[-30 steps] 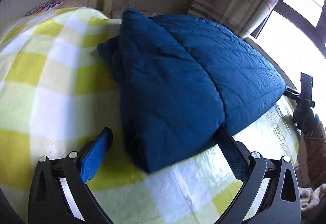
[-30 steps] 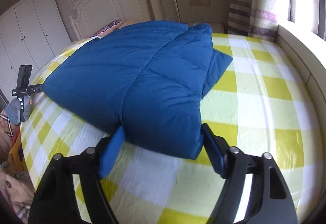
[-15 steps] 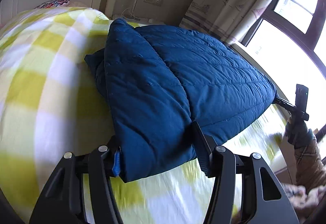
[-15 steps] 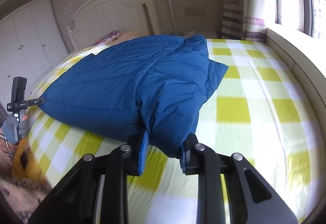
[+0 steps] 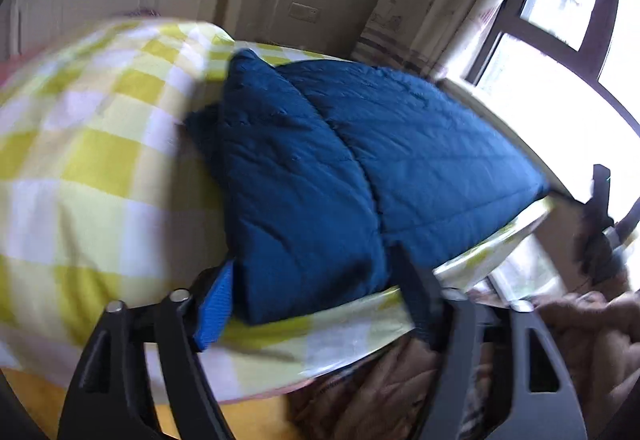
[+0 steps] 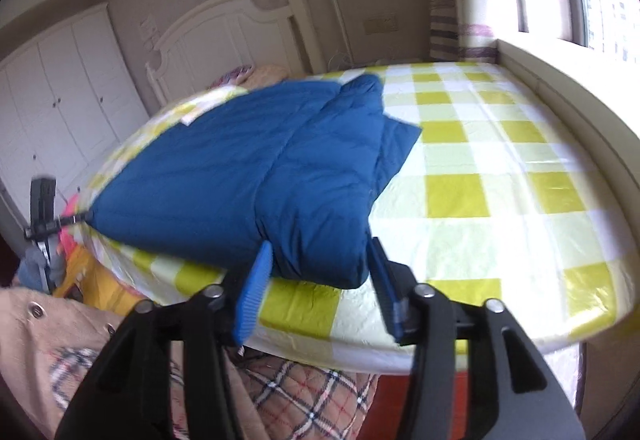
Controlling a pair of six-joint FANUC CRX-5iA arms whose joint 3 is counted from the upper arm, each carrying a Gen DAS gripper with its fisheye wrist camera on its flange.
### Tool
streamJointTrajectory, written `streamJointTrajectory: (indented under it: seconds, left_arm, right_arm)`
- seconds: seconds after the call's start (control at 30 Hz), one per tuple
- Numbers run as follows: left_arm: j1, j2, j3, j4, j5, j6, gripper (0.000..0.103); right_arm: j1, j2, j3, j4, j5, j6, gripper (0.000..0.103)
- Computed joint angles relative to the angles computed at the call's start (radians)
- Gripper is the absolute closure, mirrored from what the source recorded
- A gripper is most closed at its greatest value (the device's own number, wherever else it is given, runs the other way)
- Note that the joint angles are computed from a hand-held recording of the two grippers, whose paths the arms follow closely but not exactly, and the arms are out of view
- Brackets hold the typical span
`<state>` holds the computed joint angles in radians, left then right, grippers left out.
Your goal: Fold large clothes
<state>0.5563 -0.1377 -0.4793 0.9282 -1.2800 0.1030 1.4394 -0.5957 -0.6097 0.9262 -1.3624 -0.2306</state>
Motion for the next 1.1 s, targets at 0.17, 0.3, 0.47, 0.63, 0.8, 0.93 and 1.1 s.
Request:
streamJointTrajectory:
  seconds: [0.17, 0.3, 0.47, 0.63, 0.8, 0.93, 1.1]
  left_arm:
    - [-0.016, -0.07, -0.011, 0.197, 0.105, 0.021, 0.008]
    - [-0.194, -0.039, 0.087, 0.267, 0.251, 0.246, 0.007]
    - [-0.416, 0.058, 0.27, 0.029, 0.525, 0.59, 0.007]
    - [-0.515, 0.229, 0.484, -0.344, 0.475, 0.856, 0.007]
    - [-0.555, 0.335, 0.497, -0.454, 0.467, 0.878, 0.004]
    - [-0.55, 0.346, 0.503, -0.45, 0.461, 0.87, 0.004]
    - [-0.546, 0.343, 0.494, -0.432, 0.465, 0.859, 0.004]
  right_arm:
    - [0.002, 0.095, 0.101, 0.154, -0.085, 0.063, 0.027]
    - [-0.191, 0.237, 0.219, 0.317, 0.088, 0.153, 0.002]
    - [-0.386, 0.464, 0.479, 0.234, 0.221, 0.372, 0.002]
    - [-0.49, 0.677, 0.719, -0.087, 0.174, 0.631, 0.003]
    - [-0.581, 0.636, 0.57, -0.305, 0.313, 0.607, 0.003]
    - [-0.595, 0.619, 0.551, -0.317, 0.326, 0.578, 0.003]
    - [-0.582, 0.653, 0.598, -0.333, 0.262, 0.609, 0.003]
